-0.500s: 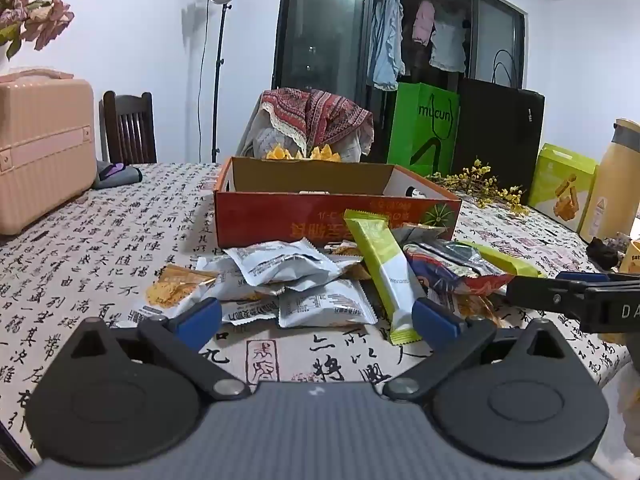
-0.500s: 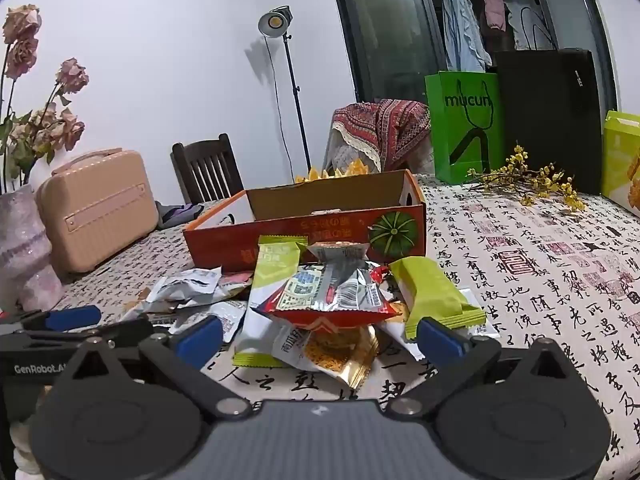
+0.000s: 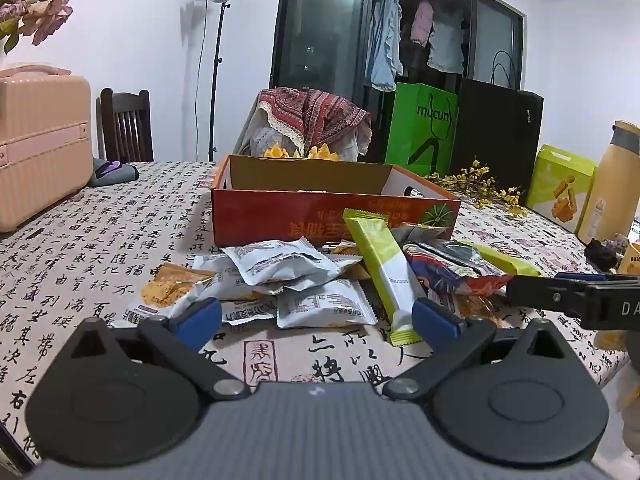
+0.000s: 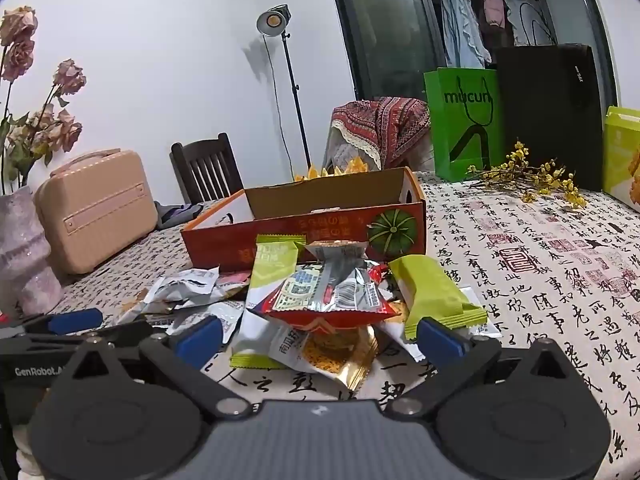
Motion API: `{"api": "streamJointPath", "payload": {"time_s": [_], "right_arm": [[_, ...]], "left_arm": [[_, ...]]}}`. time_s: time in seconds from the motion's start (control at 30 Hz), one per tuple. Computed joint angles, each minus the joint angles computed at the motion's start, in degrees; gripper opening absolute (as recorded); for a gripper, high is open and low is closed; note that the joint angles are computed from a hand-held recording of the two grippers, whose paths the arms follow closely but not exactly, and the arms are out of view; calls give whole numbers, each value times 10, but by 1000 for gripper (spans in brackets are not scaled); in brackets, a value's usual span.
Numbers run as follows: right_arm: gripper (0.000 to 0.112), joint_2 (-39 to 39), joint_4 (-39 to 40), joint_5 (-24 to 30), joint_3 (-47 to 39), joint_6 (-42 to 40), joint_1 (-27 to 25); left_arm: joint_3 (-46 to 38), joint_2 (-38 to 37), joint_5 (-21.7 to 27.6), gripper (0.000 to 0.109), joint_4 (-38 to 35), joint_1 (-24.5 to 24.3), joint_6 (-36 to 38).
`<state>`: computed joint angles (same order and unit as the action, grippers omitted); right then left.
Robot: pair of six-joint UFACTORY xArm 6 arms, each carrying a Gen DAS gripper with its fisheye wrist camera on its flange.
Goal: Organize snacks
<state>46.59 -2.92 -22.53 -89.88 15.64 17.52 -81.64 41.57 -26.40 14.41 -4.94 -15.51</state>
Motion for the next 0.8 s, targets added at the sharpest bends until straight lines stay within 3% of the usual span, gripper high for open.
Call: {"api": "streamJointPath", "payload": {"time_s": [0.8], "right_arm": [[103, 0, -17, -12, 3, 19, -5]], "left_arm": [[-2, 3, -3, 103, 5, 1, -8]]}}
